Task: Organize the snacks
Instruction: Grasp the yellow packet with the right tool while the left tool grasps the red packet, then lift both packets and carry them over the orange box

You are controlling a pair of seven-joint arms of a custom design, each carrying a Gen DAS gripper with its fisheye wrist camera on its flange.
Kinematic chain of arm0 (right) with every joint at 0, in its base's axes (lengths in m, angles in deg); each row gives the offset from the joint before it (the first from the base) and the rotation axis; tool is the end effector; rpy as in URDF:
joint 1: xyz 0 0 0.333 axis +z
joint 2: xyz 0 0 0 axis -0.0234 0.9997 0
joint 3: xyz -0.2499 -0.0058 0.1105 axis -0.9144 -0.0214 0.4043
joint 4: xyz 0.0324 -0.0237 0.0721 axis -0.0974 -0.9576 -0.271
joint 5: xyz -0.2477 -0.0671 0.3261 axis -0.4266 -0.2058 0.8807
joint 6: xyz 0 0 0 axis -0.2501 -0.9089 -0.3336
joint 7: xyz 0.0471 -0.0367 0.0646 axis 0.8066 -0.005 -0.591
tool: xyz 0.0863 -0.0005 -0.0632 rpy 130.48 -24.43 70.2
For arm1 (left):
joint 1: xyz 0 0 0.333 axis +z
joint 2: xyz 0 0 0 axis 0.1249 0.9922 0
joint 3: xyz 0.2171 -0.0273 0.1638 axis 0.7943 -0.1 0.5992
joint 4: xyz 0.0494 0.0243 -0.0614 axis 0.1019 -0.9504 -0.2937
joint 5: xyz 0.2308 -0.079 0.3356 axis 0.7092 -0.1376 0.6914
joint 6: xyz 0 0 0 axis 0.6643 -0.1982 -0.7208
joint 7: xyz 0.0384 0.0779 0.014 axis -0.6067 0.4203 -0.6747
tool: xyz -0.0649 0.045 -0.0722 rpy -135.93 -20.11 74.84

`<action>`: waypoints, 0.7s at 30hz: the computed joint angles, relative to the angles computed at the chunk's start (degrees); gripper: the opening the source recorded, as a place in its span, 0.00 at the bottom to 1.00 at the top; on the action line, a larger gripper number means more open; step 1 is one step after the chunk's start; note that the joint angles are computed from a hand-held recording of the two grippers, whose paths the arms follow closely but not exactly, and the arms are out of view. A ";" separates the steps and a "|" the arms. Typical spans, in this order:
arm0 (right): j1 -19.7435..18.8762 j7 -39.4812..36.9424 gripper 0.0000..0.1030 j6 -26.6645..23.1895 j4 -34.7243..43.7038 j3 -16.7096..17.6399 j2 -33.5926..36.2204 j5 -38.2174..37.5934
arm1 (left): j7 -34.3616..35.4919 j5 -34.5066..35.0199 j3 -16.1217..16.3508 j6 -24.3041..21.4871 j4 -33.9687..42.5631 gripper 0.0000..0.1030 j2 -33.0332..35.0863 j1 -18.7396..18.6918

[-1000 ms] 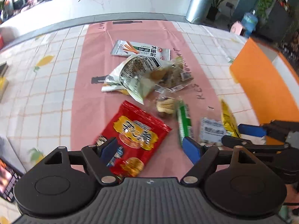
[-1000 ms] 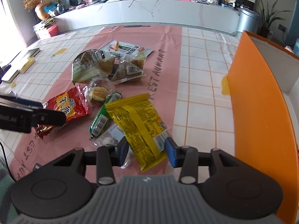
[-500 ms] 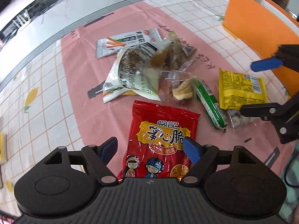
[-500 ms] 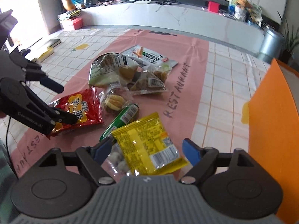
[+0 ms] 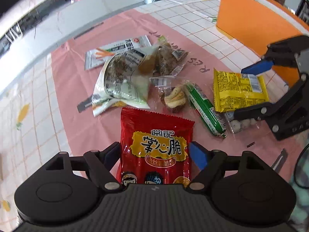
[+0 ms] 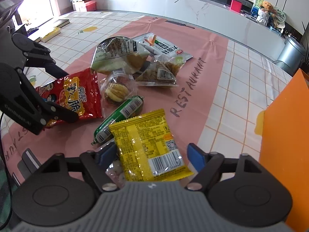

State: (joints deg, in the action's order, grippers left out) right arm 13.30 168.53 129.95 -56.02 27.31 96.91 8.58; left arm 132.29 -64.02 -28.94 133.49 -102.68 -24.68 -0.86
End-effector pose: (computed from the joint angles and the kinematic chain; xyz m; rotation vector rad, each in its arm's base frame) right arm 0.6533 0.2859 0.3006 -2.2409 1.3473 -0.3663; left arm 0.6913 -0.1792 0.3244 -1.1907 2.5090 -0.5146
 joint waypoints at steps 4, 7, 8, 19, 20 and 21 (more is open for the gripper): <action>0.24 1.37 0.66 -0.71 0.27 -0.21 0.01 0.43 | -4.33 7.82 3.86 3.69 -3.05 0.92 -1.44 -4.37; -0.21 2.09 0.63 -0.60 0.03 0.23 -0.04 1.62 | -11.32 14.83 7.18 5.01 -4.17 0.93 -1.88 -7.91; -0.26 2.44 0.62 -0.61 -0.03 0.29 -0.08 1.93 | -13.33 16.95 7.88 5.28 -4.53 0.93 -2.07 -8.75; 0.80 7.65 0.54 1.11 -4.21 -0.64 -3.59 1.04 | -27.37 31.81 9.75 5.85 -5.86 0.83 -2.78 -11.42; 0.66 7.89 0.54 1.33 -4.69 -0.48 -4.00 1.24 | -28.47 31.88 9.58 5.45 -5.60 0.80 -2.73 -11.33; 0.65 8.19 0.53 1.55 -5.12 -0.44 -4.38 1.30 | -28.90 31.24 8.97 5.04 -5.41 0.80 -2.74 -10.86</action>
State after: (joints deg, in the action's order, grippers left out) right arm 13.95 176.72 131.50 -61.14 26.87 92.53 9.88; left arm 103.39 -32.78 -19.97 138.53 -108.09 -27.43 -11.72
